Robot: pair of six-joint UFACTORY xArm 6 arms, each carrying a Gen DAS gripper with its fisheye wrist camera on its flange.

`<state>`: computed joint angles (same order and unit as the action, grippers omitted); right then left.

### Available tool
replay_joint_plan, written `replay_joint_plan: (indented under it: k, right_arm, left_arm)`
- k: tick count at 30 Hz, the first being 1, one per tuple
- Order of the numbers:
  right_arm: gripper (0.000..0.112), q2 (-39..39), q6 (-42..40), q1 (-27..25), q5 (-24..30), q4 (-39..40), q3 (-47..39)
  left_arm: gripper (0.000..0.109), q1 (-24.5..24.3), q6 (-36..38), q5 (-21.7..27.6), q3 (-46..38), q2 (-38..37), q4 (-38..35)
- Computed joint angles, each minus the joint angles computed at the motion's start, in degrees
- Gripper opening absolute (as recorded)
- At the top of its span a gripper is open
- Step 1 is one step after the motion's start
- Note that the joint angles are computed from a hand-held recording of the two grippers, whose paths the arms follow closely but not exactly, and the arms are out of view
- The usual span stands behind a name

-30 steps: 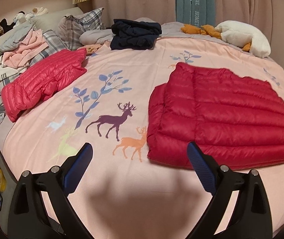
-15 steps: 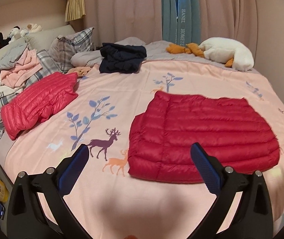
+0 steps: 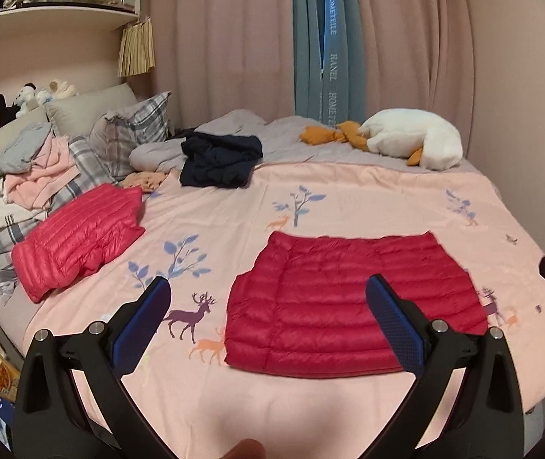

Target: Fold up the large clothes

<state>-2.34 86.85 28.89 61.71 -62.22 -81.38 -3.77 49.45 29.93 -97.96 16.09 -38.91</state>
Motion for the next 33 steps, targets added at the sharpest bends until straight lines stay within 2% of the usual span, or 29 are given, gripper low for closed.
replay_joint_plan:
  k: [3,7,10,14,17,21,26,33]
  right_arm:
    - [0.101,0.4,0.4,1.2,2.2,-0.9,-2.9]
    - [0.101,0.3,1.2,2.9,4.0,-2.6,-4.8]
    - [0.101,0.5,2.3,3.9,5.6,-2.9,-5.5]
    - [0.101,1.9,0.7,4.8,8.1,-0.5,-6.6]
    - [0.101,3.6,-7.6,2.9,5.9,8.4,-7.9]
    - [0.101,5.1,-10.8,1.2,2.9,14.4,-7.7]
    - [0.101,6.4,-11.0,0.2,0.3,17.8,-7.4]
    - [0.101,8.7,-12.3,-0.3,0.7,18.9,-9.3]
  left_arm:
    - [0.102,-0.9,0.2,-1.7,1.9,-2.4,0.1]
    - [0.102,-1.1,2.9,-0.4,3.3,-4.5,-3.3]
    - [0.102,-2.0,3.1,-2.4,5.2,-5.5,-2.1]
    - [0.102,-2.0,2.6,-0.5,5.6,-5.5,-1.8]
    - [0.102,-2.3,1.4,-0.5,6.4,-5.7,-0.3]
    - [0.102,-2.6,-0.2,-0.7,7.1,-5.6,1.3]
    - [0.102,-2.8,-2.9,-0.5,7.1,-4.7,4.7]
    - [0.102,-3.1,-6.8,0.3,6.4,-2.7,10.3]
